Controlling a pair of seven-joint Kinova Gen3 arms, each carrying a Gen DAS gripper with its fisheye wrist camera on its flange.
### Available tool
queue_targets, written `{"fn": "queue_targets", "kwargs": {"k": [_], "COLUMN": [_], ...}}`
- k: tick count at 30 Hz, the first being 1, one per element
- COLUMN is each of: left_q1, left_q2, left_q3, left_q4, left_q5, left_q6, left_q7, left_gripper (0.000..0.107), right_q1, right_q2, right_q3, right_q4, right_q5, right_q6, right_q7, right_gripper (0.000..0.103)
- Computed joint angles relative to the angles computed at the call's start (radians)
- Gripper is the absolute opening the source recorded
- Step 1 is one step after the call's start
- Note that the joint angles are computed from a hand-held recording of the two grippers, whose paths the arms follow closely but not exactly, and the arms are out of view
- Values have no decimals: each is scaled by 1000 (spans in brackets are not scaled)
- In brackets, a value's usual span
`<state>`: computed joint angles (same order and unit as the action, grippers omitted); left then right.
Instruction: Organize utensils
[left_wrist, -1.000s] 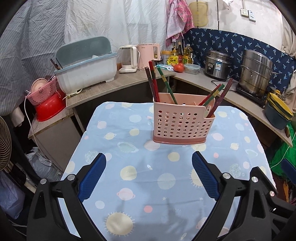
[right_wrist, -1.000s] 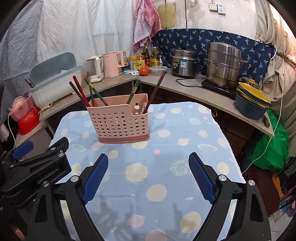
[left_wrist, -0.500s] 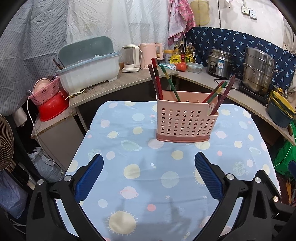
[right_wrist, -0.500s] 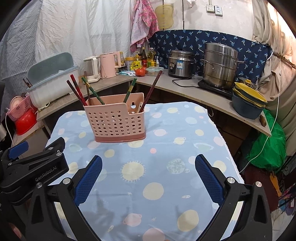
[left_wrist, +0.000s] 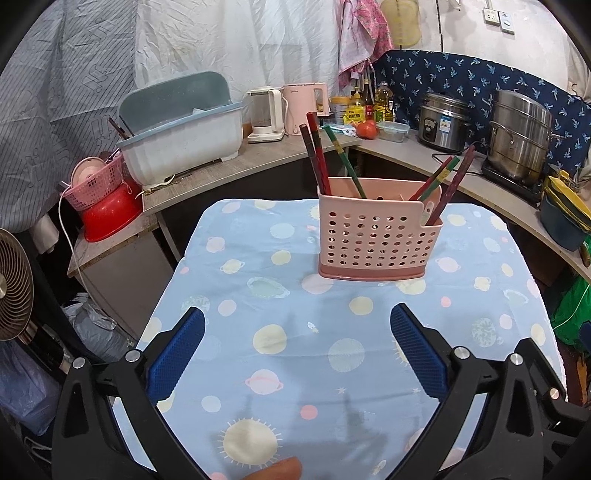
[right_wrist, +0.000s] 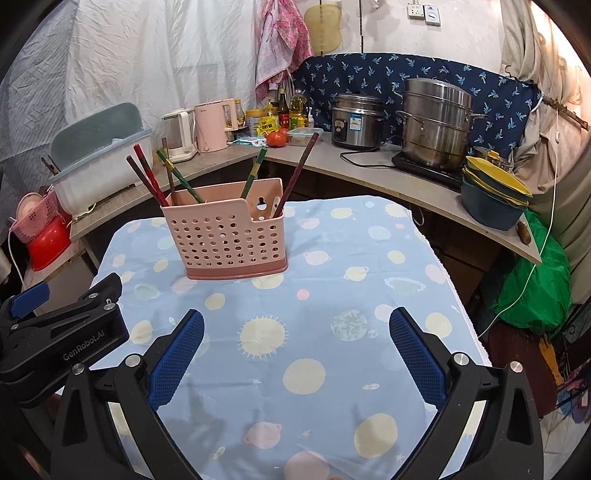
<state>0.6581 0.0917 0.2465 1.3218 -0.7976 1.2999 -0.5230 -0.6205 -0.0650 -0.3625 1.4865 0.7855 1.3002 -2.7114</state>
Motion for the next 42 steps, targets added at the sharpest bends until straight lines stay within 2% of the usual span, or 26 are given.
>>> {"fn": "queue_targets", "kwargs": {"k": [13, 22, 42], "left_q1": [-6, -4, -11], "left_q2": [-9, -14, -14], "left_q3": [6, 10, 10], "left_q4": [14, 20, 23], "left_q5": [-4, -19, -5], "left_q6": [-14, -3, -12], "left_q7": [-5, 35, 11], "left_gripper": [96, 96, 96], "right_q1": [-8, -14, -9], "right_q2": [7, 9, 1], "right_q3": [1, 2, 2], "right_q4": [-1, 1, 15], "right_q5": [3, 6, 1], "right_q6": [2, 5, -2], "right_q7": [-3, -8, -17], "right_gripper": [97, 97, 97]}}
